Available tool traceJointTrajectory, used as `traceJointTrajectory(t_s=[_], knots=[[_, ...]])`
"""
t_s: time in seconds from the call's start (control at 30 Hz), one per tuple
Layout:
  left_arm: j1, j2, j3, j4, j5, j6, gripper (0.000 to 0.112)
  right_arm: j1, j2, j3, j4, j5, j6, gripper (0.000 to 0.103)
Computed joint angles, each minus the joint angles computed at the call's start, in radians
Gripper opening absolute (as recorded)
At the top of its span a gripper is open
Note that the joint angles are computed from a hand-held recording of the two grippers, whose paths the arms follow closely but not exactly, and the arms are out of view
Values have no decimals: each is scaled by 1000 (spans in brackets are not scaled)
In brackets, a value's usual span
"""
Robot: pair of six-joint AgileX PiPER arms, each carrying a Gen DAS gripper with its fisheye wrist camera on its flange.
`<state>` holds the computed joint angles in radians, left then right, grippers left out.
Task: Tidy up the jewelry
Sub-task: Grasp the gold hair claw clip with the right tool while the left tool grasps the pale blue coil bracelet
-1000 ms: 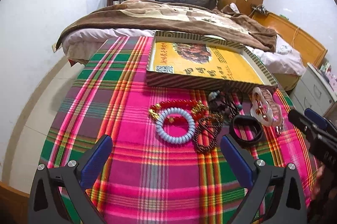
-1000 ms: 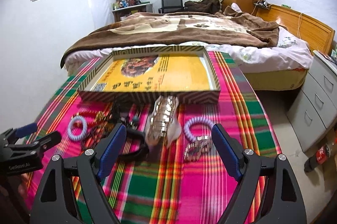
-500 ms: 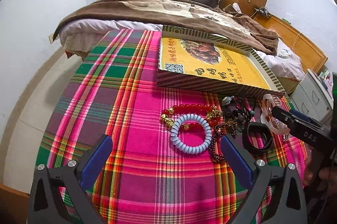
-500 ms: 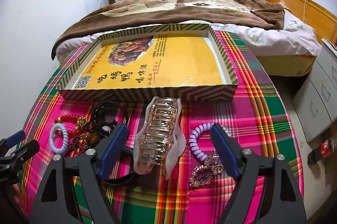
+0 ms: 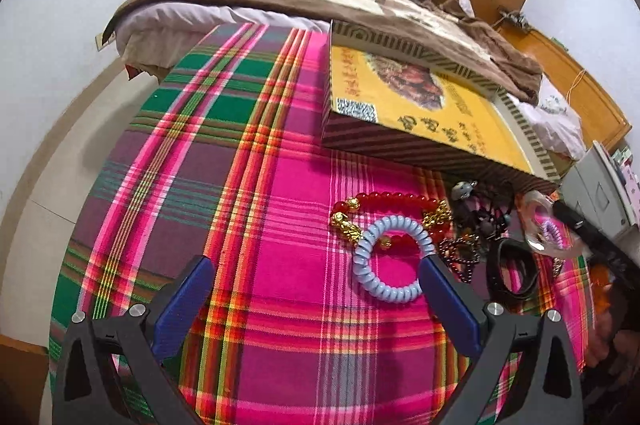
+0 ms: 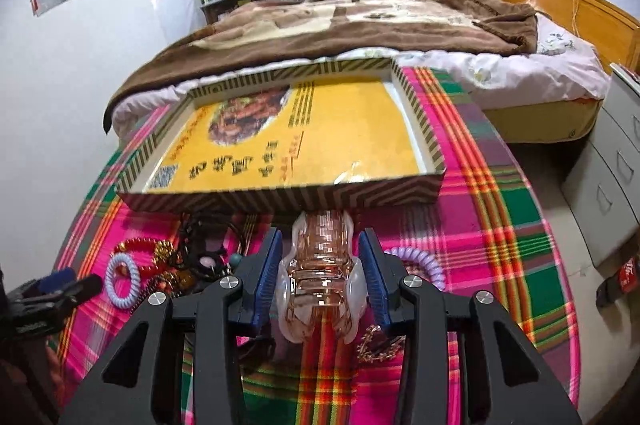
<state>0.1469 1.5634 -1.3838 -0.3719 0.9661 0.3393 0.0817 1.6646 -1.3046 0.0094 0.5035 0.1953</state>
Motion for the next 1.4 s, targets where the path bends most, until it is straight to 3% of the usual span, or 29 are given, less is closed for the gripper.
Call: traceJointTrajectory(t_s=[0.17,0.2,0.53,0.63,0.67,0.7,0.8,0.93,1.1,1.27,1.33,1.37,1.4], knots=[[-69,19,0,104,-36,-54,94,-6,-17,1,23,-11,-27,36],[-76,22,-5,113,-37,-59,91,-6,-19,3,22,-14,-30,9],[-140,26,4,226,-76,-123,89,-64,-33,19,185,-2,-194,13],[-156,16,24,257,-97,-136,89,-79,-58,50,243,-21,-252,36],[-157,15,25,257,-100,-138,89,-82,-58,52,276,-20,-298,52],[-158,16,24,257,-99,-140,89,-83,-50,47,294,-11,-325,58],[-160,12,29,257,-102,-136,86,-66,-25,24,304,16,-375,59],[-161,3,33,250,-104,-125,74,-25,3,10,189,13,-333,59],[-161,-1,32,247,-95,-124,71,-31,32,-4,198,34,-386,59],[-165,-5,41,248,-108,-118,69,-20,61,-21,103,58,-312,59],[-169,-7,41,241,-107,-108,57,-16,55,-6,83,45,-290,52],[-172,-10,43,239,-110,-104,53,-14,51,-1,74,41,-280,42],[-175,-12,43,236,-109,-100,48,-16,49,1,80,43,-284,42]])
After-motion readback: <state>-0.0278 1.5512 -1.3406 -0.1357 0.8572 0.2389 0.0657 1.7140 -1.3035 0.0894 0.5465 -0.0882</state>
